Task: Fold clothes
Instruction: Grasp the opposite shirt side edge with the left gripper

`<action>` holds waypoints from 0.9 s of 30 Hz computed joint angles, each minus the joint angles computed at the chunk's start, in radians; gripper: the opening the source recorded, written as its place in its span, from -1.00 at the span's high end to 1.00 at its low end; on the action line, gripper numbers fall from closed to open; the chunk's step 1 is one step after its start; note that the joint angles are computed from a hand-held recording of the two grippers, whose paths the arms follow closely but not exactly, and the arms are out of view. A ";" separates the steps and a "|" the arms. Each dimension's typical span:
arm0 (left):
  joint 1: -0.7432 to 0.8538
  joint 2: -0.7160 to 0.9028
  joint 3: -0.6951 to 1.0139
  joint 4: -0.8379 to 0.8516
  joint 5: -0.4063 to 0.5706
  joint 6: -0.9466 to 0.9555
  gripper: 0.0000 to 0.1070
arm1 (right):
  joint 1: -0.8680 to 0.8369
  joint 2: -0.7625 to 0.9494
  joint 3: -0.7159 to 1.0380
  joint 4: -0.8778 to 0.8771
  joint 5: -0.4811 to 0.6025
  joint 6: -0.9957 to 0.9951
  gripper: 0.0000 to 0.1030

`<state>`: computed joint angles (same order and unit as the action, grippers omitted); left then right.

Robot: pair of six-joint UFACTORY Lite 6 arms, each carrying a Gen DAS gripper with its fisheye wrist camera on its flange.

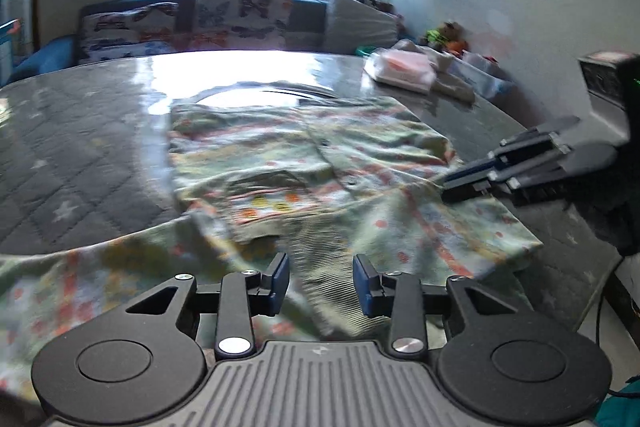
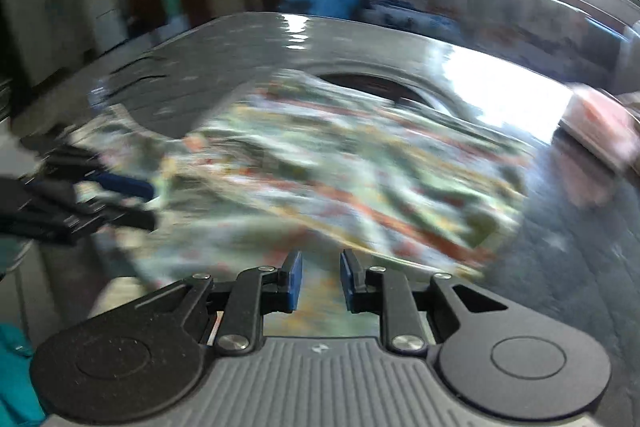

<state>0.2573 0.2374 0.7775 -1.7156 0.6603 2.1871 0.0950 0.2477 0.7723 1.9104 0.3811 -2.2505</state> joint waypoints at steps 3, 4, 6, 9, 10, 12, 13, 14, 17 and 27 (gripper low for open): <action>0.080 -0.039 -0.023 -0.010 -0.005 -0.009 0.29 | 0.083 0.004 0.011 0.003 0.014 -0.014 0.56; 0.105 -0.047 -0.028 -0.012 -0.008 -0.013 0.28 | 0.113 0.012 0.019 0.018 0.011 -0.024 0.55; 0.160 -0.059 -0.033 -0.025 -0.017 -0.020 0.27 | 0.167 0.038 0.040 0.073 0.002 -0.066 0.54; 0.227 -0.062 -0.032 -0.049 -0.038 -0.025 0.26 | 0.226 0.117 0.090 0.142 -0.025 -0.120 0.54; 0.245 -0.062 -0.032 -0.059 -0.048 -0.023 0.26 | 0.241 0.142 0.105 0.153 -0.040 -0.124 0.54; 0.280 -0.053 -0.023 -0.078 -0.065 -0.023 0.24 | 0.261 0.157 0.112 0.193 -0.056 -0.166 0.54; 0.295 -0.050 -0.020 -0.095 -0.073 -0.017 0.23 | 0.266 0.156 0.113 0.198 -0.057 -0.170 0.53; 0.309 -0.046 -0.017 -0.118 -0.083 -0.007 0.23 | 0.267 0.149 0.114 0.200 -0.052 -0.168 0.53; 0.352 -0.023 0.004 -0.167 -0.107 0.003 0.21 | 0.266 0.145 0.120 0.232 -0.034 -0.186 0.47; 0.362 0.038 0.069 -0.505 -0.254 0.143 0.14 | 0.247 0.131 0.115 0.162 -0.030 -0.118 0.47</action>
<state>0.6190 0.2754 0.8465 -2.2208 0.4066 2.3305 0.3419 0.3787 0.8878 2.0722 0.3510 -2.3684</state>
